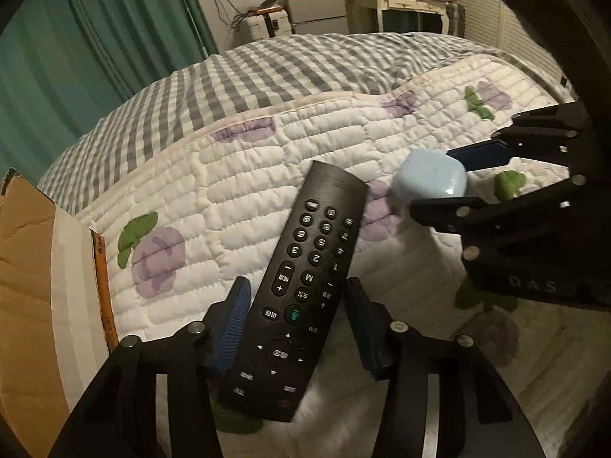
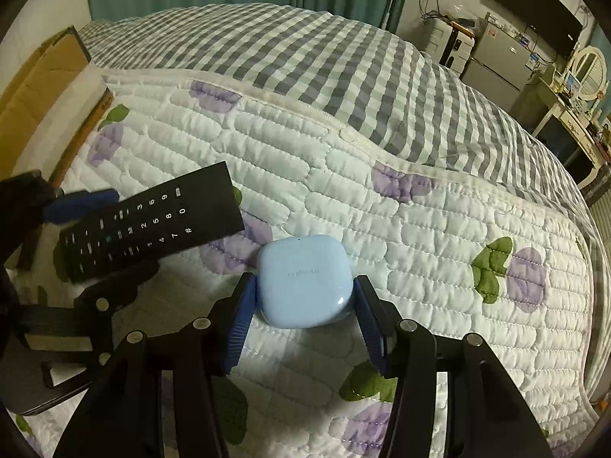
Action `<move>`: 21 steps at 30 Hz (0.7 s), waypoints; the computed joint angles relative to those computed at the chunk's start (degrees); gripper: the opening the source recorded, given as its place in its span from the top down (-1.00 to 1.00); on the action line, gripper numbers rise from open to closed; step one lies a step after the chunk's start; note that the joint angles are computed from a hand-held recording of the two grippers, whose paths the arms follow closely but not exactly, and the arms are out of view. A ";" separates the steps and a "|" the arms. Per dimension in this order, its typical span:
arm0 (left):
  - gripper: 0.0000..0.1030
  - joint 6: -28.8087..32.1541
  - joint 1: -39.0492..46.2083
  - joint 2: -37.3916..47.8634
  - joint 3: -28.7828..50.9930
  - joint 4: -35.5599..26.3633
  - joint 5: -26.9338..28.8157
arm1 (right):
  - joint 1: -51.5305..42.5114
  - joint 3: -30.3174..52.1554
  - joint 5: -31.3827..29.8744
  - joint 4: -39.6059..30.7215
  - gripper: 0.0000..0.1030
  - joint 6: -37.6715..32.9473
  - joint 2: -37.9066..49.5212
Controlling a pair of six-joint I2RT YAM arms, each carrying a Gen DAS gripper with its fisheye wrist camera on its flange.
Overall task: Organize rigid objects
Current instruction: 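Grasp the blue earbud case with the right gripper while the left gripper grasps the black remote, then carry the black remote and blue earbud case over the box with both grippers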
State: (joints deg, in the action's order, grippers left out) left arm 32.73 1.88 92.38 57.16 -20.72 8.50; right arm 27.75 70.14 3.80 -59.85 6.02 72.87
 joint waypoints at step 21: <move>0.20 5.08 15.86 -15.58 9.33 -19.94 17.12 | 16.00 19.95 14.88 -16.84 0.01 13.78 -1.90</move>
